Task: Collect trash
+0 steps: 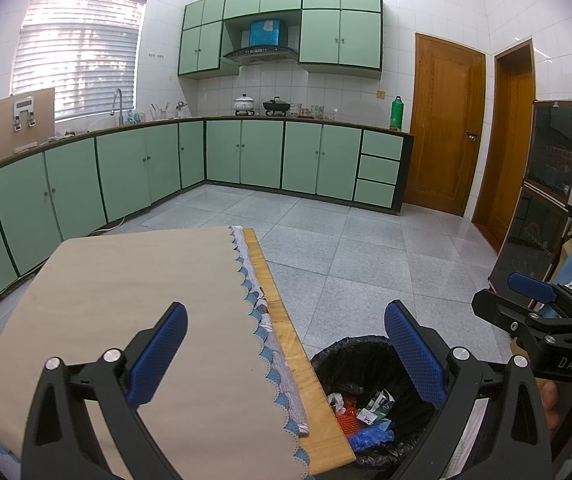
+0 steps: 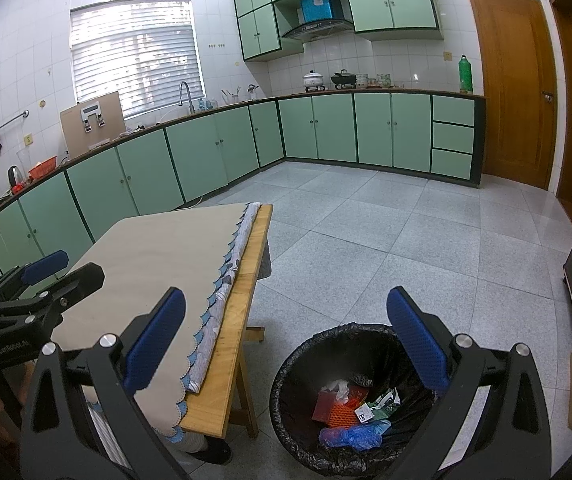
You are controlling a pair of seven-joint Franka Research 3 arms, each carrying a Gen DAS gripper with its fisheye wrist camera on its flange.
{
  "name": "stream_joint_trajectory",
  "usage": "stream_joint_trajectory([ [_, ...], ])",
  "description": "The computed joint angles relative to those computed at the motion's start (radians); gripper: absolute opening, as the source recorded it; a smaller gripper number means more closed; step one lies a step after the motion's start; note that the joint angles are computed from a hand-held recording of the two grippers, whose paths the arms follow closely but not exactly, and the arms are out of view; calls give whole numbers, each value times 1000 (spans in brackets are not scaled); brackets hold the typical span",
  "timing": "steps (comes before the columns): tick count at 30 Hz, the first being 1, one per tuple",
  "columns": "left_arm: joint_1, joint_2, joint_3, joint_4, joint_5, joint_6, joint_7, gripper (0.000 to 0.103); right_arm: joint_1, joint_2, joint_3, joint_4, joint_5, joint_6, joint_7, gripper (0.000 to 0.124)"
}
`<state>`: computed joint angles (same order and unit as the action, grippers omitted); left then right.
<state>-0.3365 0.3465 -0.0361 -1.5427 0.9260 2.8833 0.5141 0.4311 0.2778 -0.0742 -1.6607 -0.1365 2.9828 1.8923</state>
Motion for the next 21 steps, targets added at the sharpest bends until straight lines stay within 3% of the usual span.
stream_joint_trajectory([
  [21,-5,15,-2,20,-11,-21,2,97,1,3,0,3,7,-3,-5,98],
])
